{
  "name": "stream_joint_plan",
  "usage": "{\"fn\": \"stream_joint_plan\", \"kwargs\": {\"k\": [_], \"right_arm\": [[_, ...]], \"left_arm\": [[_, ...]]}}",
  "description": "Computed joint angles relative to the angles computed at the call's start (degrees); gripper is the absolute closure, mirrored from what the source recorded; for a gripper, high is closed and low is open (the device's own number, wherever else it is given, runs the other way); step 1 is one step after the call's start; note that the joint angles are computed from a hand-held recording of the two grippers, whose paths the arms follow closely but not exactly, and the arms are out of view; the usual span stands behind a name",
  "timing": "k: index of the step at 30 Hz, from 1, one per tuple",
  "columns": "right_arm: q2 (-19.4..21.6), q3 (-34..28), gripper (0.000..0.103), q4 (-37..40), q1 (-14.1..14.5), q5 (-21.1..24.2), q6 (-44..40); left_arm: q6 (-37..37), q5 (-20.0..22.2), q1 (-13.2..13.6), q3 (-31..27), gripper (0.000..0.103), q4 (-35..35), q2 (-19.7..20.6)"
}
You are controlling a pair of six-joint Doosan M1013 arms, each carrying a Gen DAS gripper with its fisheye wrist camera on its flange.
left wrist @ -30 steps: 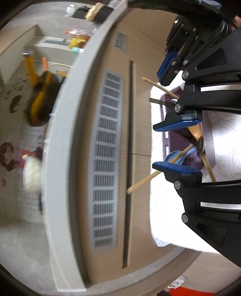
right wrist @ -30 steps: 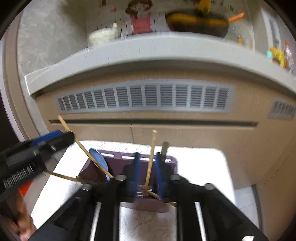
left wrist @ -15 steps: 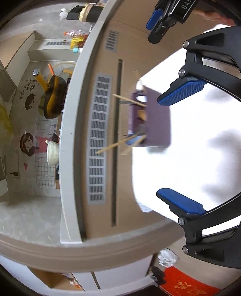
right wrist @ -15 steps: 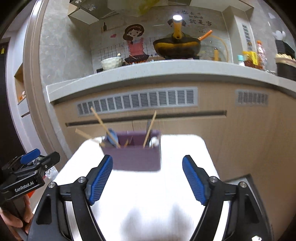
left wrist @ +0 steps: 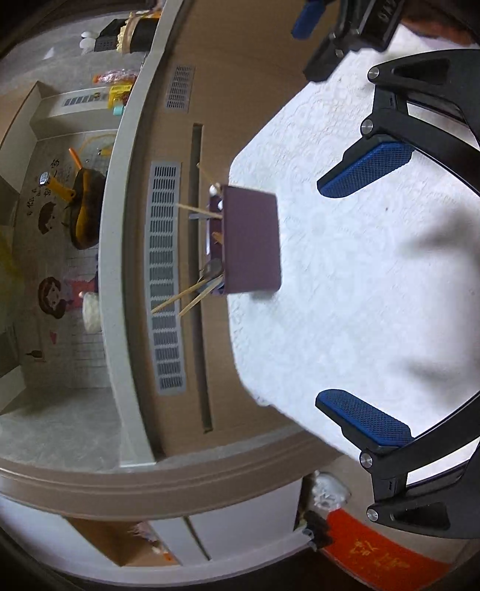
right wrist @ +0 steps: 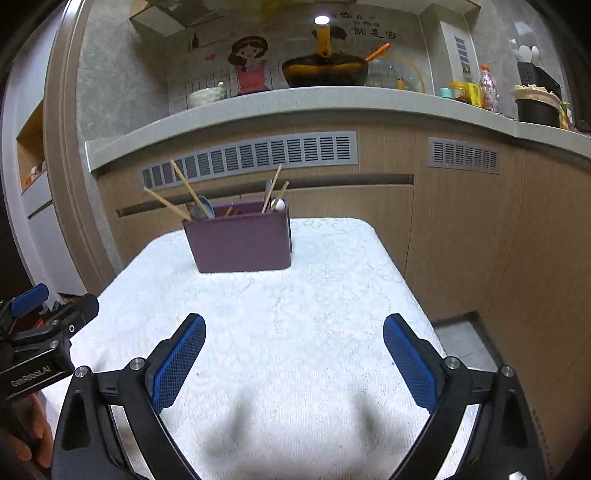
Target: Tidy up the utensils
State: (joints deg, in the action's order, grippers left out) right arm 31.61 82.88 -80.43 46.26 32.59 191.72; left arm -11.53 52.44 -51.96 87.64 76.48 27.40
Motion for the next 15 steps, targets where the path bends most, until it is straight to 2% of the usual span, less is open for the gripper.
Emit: {"fn": "stream_joint_plan", "kwargs": {"k": [7, 15], "right_arm": [[0.4, -0.2, 0.007, -2.6, 0.7, 2.0, -0.1], [0.8, -0.8, 0.007, -2.1, 0.9, 2.6, -2.1]], "left_arm": [[4.5, -1.3, 0.1, -1.2, 0.000, -4.3, 0.6], [2.4, -1.8, 0.2, -0.6, 0.000, -2.8, 0.2]]}}
